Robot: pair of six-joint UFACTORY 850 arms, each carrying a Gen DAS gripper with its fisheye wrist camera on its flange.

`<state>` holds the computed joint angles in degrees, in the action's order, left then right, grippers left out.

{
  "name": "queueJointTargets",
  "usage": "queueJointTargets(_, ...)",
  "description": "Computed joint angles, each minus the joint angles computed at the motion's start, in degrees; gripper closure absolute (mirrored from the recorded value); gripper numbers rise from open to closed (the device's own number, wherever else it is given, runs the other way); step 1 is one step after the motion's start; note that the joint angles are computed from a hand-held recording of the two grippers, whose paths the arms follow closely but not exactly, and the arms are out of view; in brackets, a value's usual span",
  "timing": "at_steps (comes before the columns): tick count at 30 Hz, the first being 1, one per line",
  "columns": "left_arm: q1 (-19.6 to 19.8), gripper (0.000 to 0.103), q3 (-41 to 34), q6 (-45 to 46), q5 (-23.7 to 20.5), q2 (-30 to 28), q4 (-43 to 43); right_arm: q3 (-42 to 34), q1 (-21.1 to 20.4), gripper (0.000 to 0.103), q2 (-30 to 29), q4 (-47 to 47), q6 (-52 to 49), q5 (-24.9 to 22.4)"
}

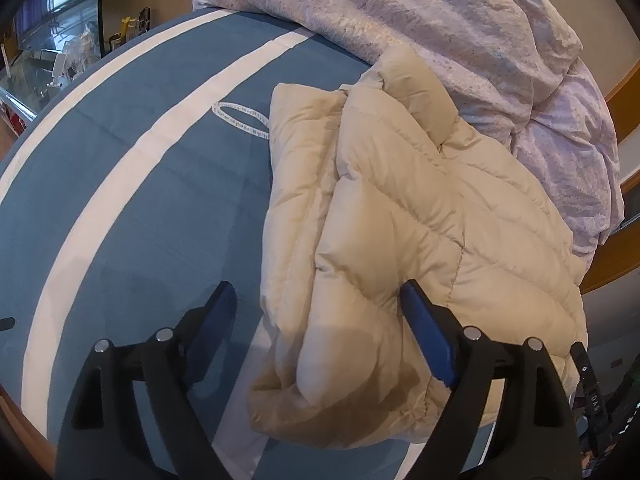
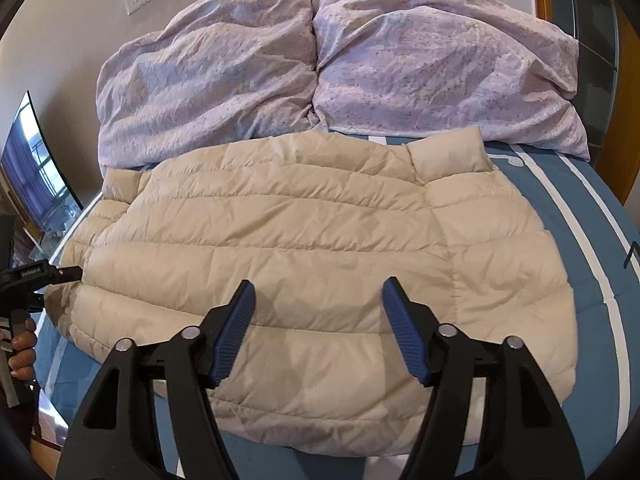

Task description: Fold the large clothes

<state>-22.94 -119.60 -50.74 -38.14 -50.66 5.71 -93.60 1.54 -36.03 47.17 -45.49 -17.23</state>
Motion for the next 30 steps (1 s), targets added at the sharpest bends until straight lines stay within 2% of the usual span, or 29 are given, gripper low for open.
queueJointTargets(5, 0.24, 0.017, 0.15, 0.98, 0.76, -0.12, -1.55, -0.76, 1.31, 0.03, -1.39, -9.06, 7.74, 1.74)
queueJointTargets(11, 0.38, 0.017, -0.04, 2.27, 1.41, -0.37, -2.6, -3.08, 2.97, 0.03, -3.96, -30.57, 26.42, 1.29)
queueJointTargets(13, 0.36, 0.017, -0.51, 2.51, 1.26, -0.65, -2.77, -3.14, 3.26, 0.029, -4.17, -33.98, 29.58, 1.22)
queueJointTargets(26, 0.16, 0.018, -1.92, 3.31, 1.95, -1.61, -3.47, -4.14, 3.11, 0.029, -4.92, -34.61, 29.97, 0.02)
queueJointTargets(30, 0.41, 0.034, -0.96, 5.76, 3.82, -1.18, -6.88, -4.29, 3.09, 0.029, -5.02, -34.62, 29.86, -0.05)
